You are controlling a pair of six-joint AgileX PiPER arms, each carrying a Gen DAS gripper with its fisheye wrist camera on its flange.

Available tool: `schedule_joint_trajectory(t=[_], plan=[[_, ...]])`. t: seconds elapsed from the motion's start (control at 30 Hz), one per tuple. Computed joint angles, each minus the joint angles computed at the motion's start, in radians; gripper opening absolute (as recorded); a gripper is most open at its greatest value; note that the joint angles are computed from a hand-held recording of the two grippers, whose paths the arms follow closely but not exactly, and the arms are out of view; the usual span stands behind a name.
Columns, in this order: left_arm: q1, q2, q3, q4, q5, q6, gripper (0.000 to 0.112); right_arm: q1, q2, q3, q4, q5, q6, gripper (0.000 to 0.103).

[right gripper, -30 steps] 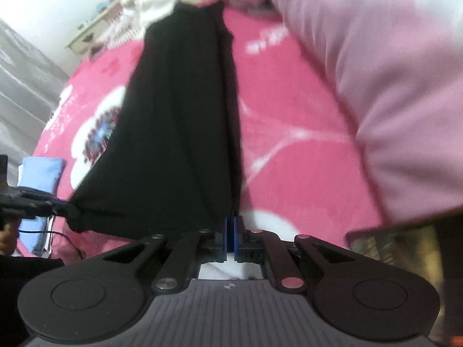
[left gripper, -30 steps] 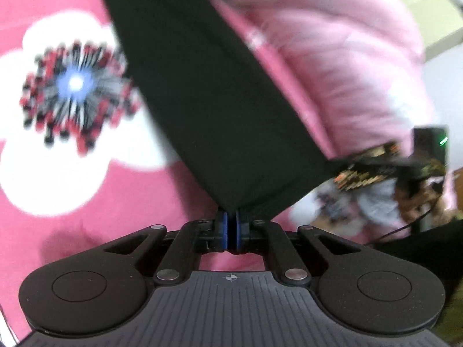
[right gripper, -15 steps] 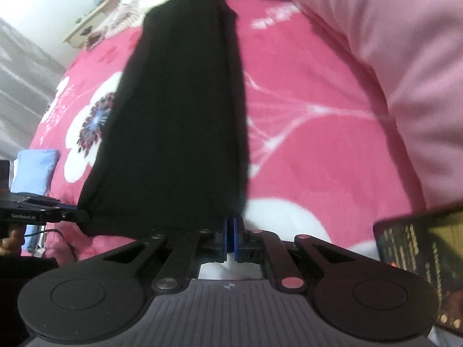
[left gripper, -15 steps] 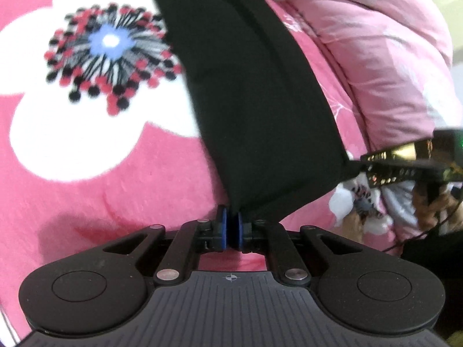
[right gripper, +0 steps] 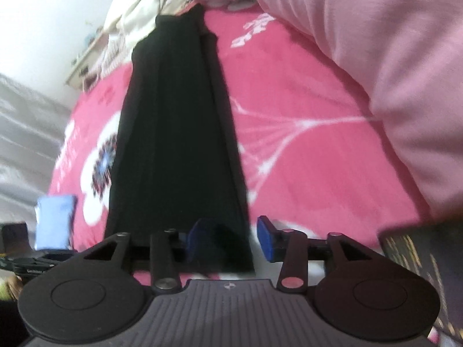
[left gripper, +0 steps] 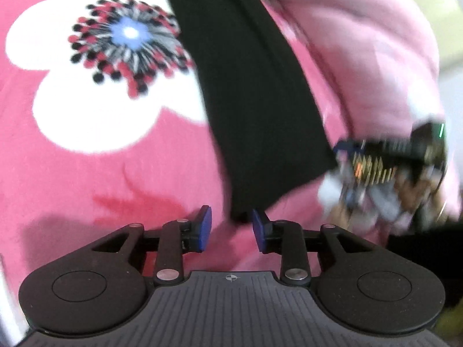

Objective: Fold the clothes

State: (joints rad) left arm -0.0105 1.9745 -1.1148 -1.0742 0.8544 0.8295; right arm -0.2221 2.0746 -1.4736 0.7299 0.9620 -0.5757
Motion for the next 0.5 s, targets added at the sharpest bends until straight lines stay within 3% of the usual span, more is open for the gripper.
schedule_joint_trajectory(t=[0.13, 0.2, 0.27, 0.3, 0.37, 0.5], plan=[[-0.040, 0.052, -0.033, -0.005, -0.044, -0.056, 0.030, 0.025, 0.049, -0.028, 0.011, 0.009, 0.011, 0.052], [-0.050, 0.044, -0.010, -0.037, -0.059, -0.035, 0.029, 0.025, 0.058, -0.046, 0.001, 0.063, 0.019, 0.028], [-0.058, 0.040, 0.006, -0.065, -0.064, -0.007, 0.015, 0.020, 0.071, -0.067, 0.011, 0.112, 0.041, 0.010], [-0.054, 0.048, -0.003, -0.073, -0.048, -0.026, 0.004, 0.014, 0.070, -0.078, 0.033, 0.126, 0.043, 0.008], [-0.028, 0.052, -0.017, -0.115, 0.000, -0.050, 0.003, 0.002, 0.069, -0.100, 0.076, 0.153, 0.049, 0.007], [0.106, -0.118, 0.037, -0.288, 0.145, 0.138, 0.003, -0.058, -0.052, -0.135, 0.235, 0.253, -0.038, 0.007]])
